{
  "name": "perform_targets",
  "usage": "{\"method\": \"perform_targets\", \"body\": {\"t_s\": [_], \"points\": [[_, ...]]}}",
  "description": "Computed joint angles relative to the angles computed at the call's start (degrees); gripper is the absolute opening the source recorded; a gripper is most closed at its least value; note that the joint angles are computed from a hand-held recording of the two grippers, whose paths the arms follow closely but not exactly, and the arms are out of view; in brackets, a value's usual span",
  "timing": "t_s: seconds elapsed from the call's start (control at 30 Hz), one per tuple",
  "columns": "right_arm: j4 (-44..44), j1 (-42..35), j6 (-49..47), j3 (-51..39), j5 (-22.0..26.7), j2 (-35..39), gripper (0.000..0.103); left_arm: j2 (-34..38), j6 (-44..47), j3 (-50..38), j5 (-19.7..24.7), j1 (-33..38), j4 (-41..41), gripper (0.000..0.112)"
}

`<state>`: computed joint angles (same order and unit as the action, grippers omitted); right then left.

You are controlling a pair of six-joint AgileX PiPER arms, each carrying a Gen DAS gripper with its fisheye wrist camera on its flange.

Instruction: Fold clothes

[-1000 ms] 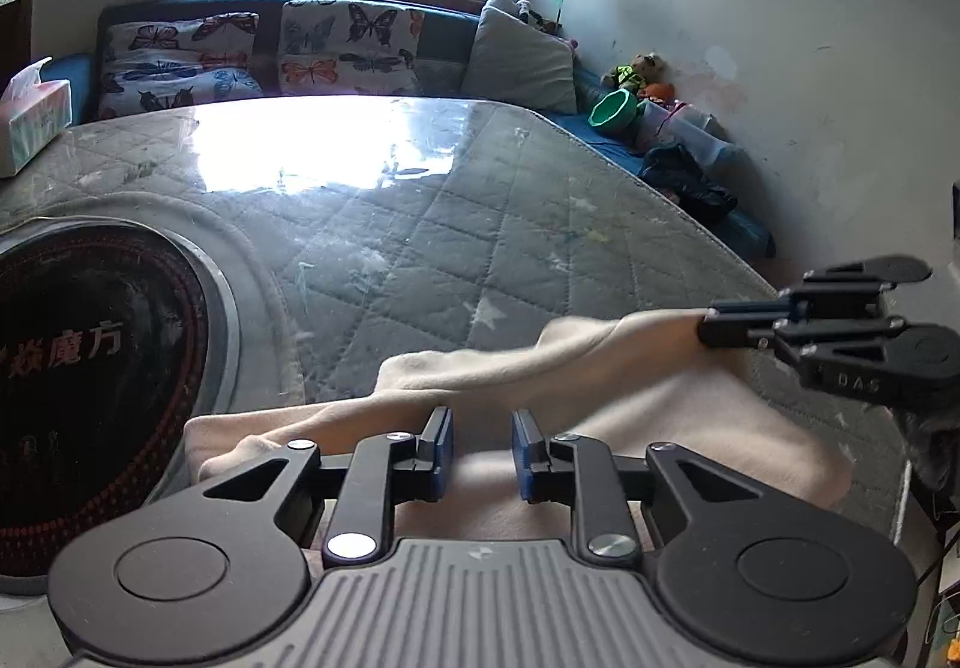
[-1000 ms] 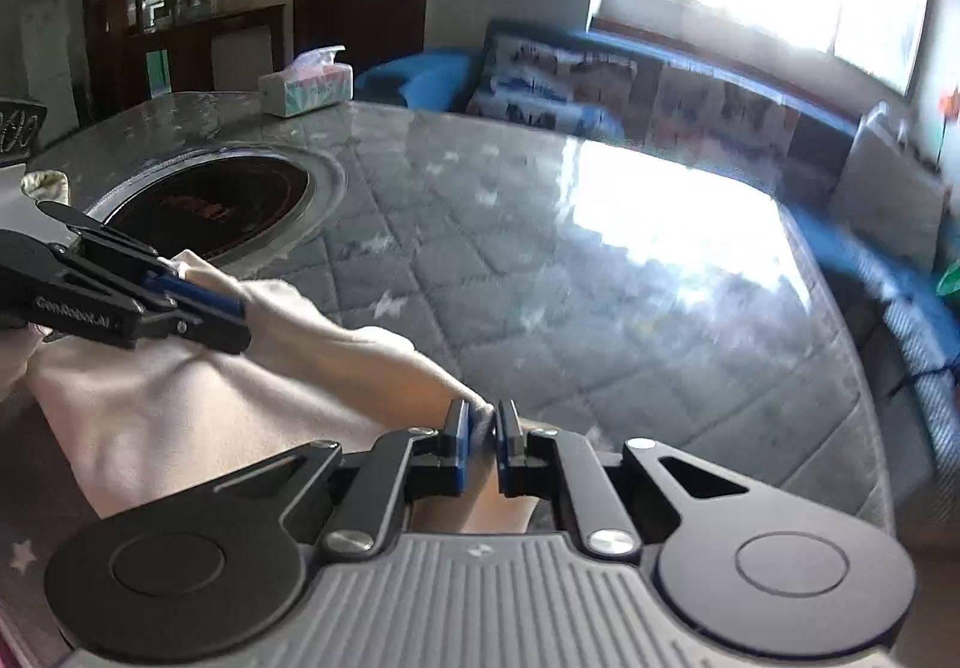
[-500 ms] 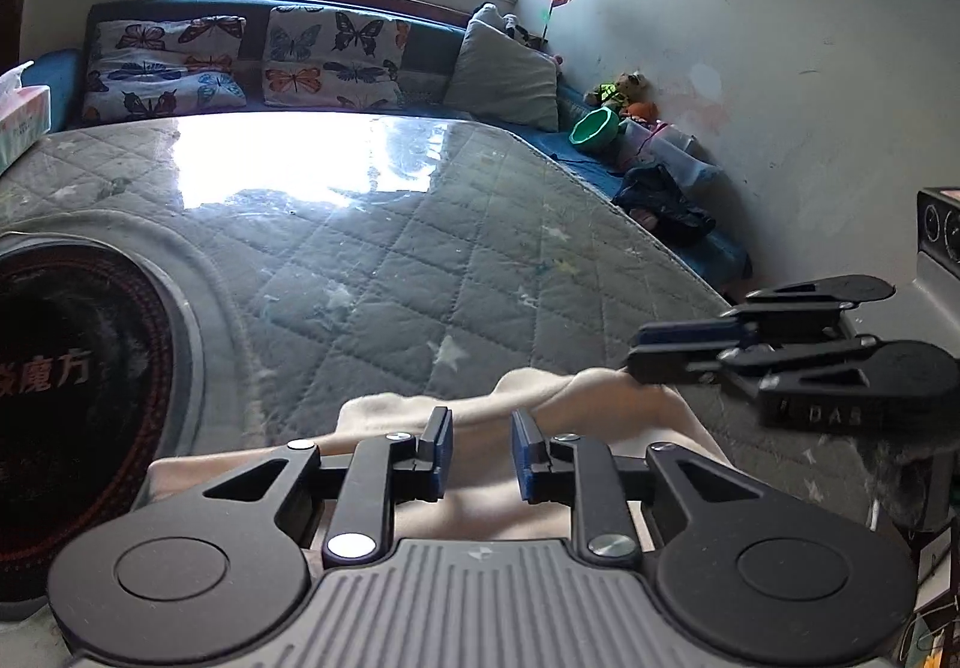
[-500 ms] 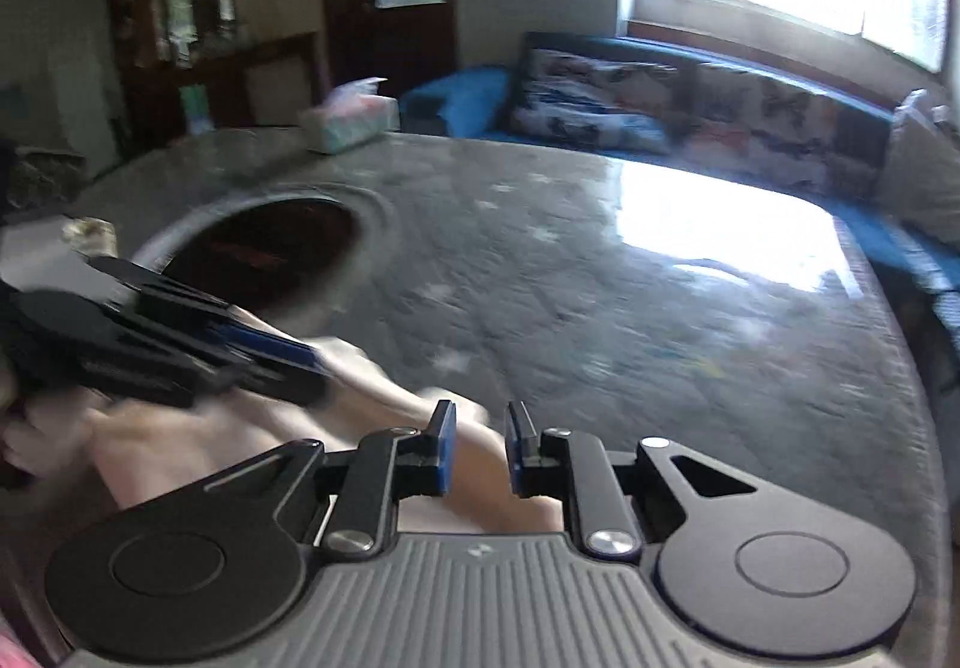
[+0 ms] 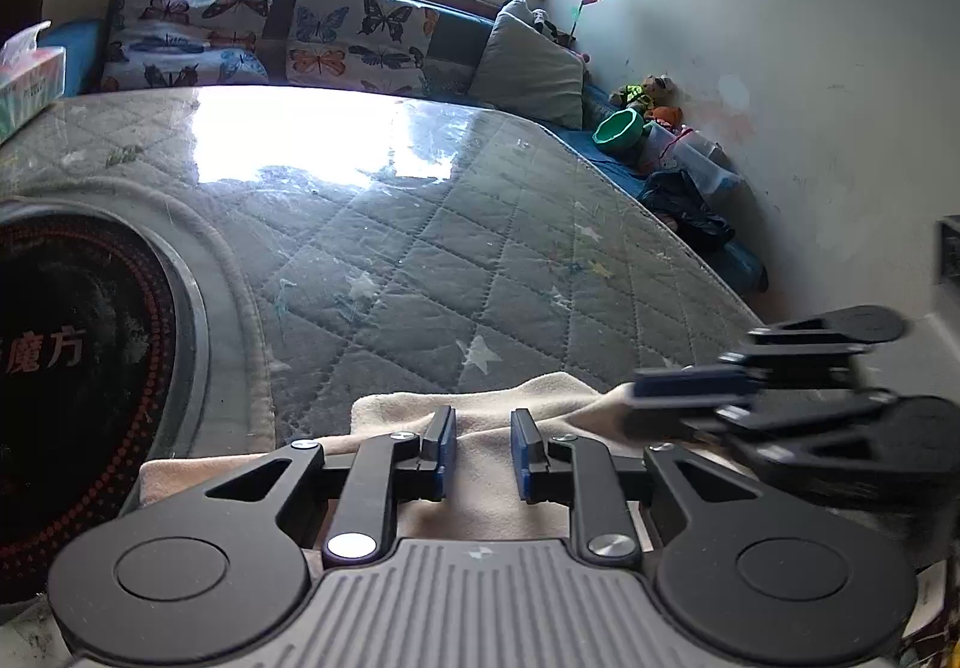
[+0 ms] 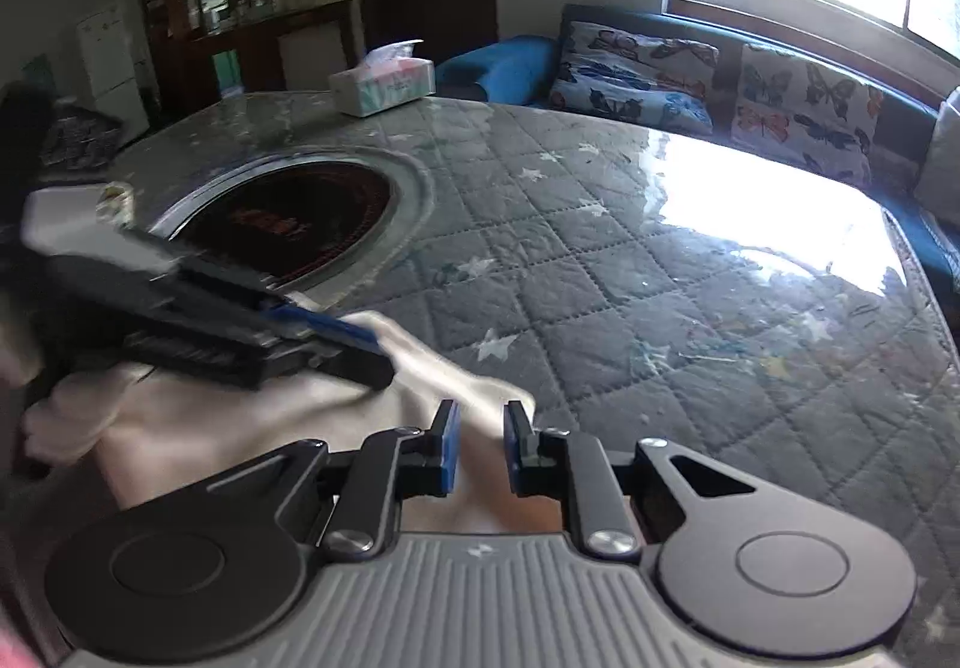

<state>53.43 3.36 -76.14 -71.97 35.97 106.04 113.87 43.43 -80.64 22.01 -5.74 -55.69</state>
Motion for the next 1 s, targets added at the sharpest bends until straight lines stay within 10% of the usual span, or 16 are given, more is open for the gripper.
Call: {"method": "perform_targets", "body": {"t_s": [0.5, 1.0], "points": [[1.03, -5.84, -9.11, 19.44, 2.15, -14.72, 0.015, -0.18, -1.92, 0.98, -5.41, -2.51, 4.68, 0.022], [2.51, -4.41, -8.84, 16.24, 0.41, -13.52, 0.016, -15.11, 24.79, 19.3, -3.47, -1.9, -20.88, 0.023]]}}
